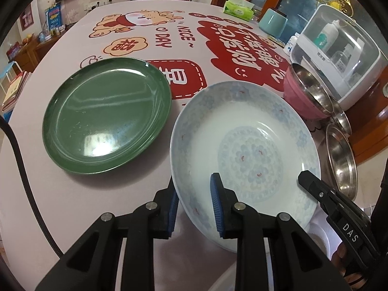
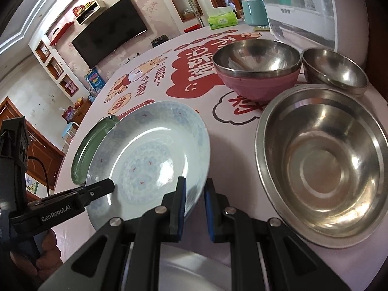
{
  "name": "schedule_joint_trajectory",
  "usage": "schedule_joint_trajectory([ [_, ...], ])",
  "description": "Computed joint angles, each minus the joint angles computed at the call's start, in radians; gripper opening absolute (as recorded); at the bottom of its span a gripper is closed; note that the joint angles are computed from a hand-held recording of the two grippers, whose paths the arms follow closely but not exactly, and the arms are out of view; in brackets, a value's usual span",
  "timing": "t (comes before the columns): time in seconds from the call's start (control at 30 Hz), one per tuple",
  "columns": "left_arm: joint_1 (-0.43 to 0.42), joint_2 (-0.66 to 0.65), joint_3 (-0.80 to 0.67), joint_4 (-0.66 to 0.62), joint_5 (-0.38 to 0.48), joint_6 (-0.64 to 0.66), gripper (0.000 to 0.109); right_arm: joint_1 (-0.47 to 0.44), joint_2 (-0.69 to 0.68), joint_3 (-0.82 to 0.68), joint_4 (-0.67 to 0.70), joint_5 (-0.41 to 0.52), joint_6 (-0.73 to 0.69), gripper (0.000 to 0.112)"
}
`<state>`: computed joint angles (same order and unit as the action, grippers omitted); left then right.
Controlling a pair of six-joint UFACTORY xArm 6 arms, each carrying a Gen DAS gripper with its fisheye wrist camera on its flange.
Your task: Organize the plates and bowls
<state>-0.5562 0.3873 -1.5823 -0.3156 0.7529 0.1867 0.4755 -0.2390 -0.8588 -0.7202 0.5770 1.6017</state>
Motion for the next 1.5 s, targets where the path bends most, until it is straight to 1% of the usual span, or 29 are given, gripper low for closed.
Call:
schedule_joint_trajectory([
  [0.37, 0.004, -0.135, 0.122, -0.01, -0.018, 0.026, 0.024, 0.069, -0.066, 0.0, -0.043, 0.075, 0.019, 0.014],
  [0.6, 0.001, -0.248, 0.228, -0.027, -0.039, 0.048, 0.024, 0.136, -0.116, 0.001, -0.08, 0.153, 0.048, 0.014],
  [0.93, -0.011, -0.406, 0.378, -0.054, -0.06, 0.09, 0.024, 0.264, -0.18, 0.007, -0.115, 0.303, 0.124, 0.014],
  [1.23, -0.025, -0.526, 0.498, -0.068, -0.056, 0.122, 0.024, 0.393, -0.22, 0.024, -0.122, 0.435, 0.219, 0.014],
  [1.5, -0.04, -0.61, 0.593, -0.059, -0.038, 0.118, 0.024, 0.466, -0.251, 0.057, -0.098, 0.491, 0.267, 0.014],
])
